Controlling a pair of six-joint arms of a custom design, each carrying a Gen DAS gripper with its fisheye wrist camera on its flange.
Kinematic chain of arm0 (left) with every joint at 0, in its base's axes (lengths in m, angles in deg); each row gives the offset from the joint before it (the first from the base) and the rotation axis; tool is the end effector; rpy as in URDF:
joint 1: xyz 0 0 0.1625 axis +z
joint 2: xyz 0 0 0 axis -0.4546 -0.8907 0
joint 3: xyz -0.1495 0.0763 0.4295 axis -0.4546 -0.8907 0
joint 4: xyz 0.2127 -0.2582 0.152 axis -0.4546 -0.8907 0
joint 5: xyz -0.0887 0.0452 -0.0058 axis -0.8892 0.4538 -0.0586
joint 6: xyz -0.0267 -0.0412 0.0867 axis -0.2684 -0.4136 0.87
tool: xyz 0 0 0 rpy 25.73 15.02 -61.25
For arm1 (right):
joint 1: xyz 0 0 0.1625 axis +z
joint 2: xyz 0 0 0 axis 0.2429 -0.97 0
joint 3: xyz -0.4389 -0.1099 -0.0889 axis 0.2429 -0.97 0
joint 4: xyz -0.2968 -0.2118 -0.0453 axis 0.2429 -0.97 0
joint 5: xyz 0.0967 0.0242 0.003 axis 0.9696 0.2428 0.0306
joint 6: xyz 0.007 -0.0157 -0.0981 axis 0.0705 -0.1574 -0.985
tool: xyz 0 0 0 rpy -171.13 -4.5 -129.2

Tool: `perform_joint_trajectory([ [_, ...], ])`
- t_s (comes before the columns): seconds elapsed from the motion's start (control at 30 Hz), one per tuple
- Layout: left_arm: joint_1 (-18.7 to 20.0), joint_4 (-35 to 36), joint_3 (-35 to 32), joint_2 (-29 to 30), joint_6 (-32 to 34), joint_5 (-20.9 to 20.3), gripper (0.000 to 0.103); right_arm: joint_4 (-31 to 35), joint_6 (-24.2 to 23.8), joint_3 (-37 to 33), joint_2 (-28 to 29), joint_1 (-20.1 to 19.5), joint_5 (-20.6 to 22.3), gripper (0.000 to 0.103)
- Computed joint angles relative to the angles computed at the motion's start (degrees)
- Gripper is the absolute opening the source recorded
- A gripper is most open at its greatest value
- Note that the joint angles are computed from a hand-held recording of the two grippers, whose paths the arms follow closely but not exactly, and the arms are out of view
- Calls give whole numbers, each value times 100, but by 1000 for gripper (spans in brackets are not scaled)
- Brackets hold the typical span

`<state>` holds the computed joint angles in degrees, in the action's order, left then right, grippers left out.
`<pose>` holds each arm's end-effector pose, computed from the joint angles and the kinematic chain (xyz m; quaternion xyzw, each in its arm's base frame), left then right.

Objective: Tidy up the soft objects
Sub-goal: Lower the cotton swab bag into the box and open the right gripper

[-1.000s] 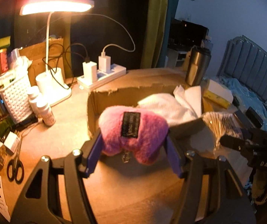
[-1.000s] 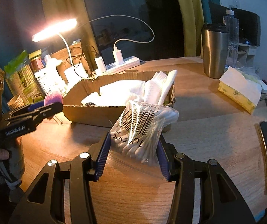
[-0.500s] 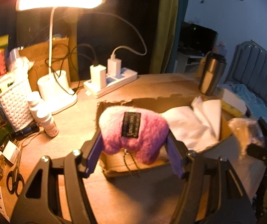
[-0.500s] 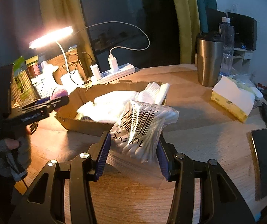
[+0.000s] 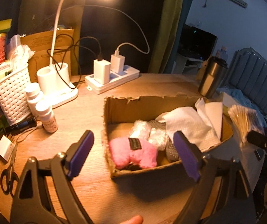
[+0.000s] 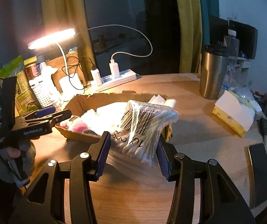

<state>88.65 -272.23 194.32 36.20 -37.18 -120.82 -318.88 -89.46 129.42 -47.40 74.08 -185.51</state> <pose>-0.1237 -0.6136 0.0706 0.2533 0.8810 -0.3448 0.2022 0.0905 -0.5129 0.1199 0.2043 -0.8568 0.3939 0.2627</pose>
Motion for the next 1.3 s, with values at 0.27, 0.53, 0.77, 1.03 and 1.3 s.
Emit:
perform_joint_trajectory([
  [0.27, 145, -178, 191, -218, 55, -57, 88, 486, -92, -514, 176, 260, -74, 50],
  [0.53, 295, -233, 283, -368, -15, 9, 88, 1176, -111, -1068, 399, 379, 119, 50],
  [0.77, 390, -262, 326, -424, -38, 27, 88, 1637, -107, -1427, 585, 459, 170, 50],
  [1.03, 506, -230, 245, -396, -35, 78, 88, 2099, -121, -1834, 771, 519, 136, 50],
  [1.3, 637, -270, 224, -415, -51, 9, 88, 2598, -130, -2267, 994, 588, 88, 50],
])
